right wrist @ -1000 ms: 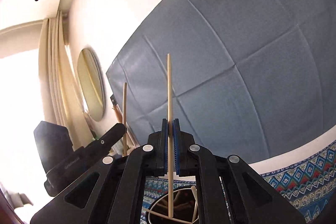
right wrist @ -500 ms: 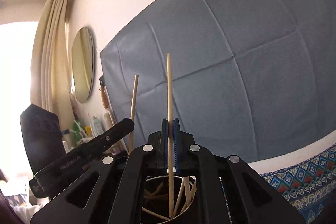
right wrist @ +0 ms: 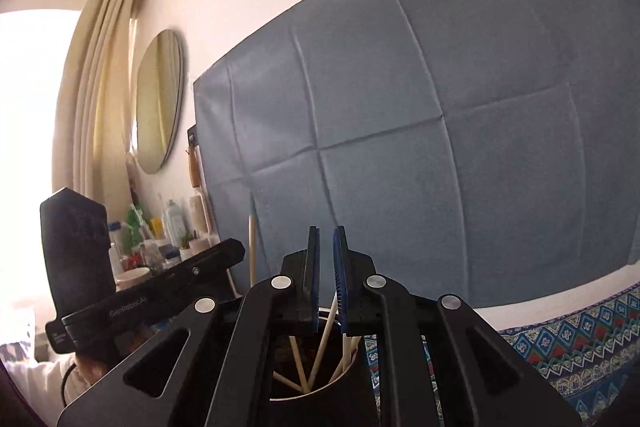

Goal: Organize utensils
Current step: 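Open the left gripper over the cup while the right gripper drops its stick in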

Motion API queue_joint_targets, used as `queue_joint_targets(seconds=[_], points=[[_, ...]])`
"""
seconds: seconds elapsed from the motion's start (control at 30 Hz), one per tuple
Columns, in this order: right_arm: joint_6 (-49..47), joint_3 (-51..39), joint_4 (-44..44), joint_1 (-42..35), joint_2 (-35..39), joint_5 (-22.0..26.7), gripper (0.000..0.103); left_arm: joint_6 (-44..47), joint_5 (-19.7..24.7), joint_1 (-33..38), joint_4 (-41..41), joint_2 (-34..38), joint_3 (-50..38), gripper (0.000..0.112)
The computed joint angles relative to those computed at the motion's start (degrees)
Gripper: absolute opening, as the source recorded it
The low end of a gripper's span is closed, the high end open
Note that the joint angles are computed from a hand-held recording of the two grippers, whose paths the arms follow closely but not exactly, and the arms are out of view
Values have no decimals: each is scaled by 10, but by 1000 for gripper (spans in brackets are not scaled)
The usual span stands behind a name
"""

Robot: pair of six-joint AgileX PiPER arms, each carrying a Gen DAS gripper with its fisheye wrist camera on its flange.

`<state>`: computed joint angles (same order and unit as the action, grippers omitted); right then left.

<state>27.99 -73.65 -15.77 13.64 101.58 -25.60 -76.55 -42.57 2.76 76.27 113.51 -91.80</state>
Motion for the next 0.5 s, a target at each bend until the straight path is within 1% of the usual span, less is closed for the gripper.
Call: queue_joint_targets(seconds=[0.03, 0.07, 0.1, 0.13, 0.17, 0.2, 0.27, 0.3, 0.33, 0.37, 0.4, 0.43, 0.47, 0.5], points=[[-2, 4, 2, 0, -6, 0, 9, 2, 3, 2, -6, -6, 7, 38], [-3, 9, 4, 1, -12, 0, 9, 1, 3, 4, -9, -11, 13, 38], [-11, 13, 13, 3, -19, 3, 13, -7, -1, 7, -4, -15, 16, 40], [-20, 16, 23, 5, -26, 7, 26, -14, -2, 9, 1, -20, 18, 46], [-37, 23, 44, 8, -34, 10, 33, -12, 1, 10, 0, -27, 24, 49], [-52, 29, 61, 11, -42, 10, 43, -6, 2, 11, -4, -35, 32, 53], [-71, 38, 84, 15, -56, 15, 45, -6, 0, 16, -1, -49, 45, 61], [-89, 41, 105, 18, -63, 21, 50, -13, 2, 17, 6, -55, 48, 71], [-122, 42, 140, 24, -70, 31, 54, -20, 9, 17, 15, -62, 52, 74], [-155, 43, 170, 29, -77, 38, 55, -35, 16, 16, 36, -68, 51, 76], [-182, 44, 194, 32, -84, 48, 61, -53, 20, 15, 61, -72, 47, 84], [-213, 45, 223, 36, -91, 60, 70, -55, 27, 15, 69, -79, 53, 91], [-235, 46, 244, 39, -98, 70, 72, -43, 31, 15, 63, -87, 64, 92], [-237, 51, 244, 40, -106, 76, 77, -42, 33, 16, 68, -93, 70, 96]])
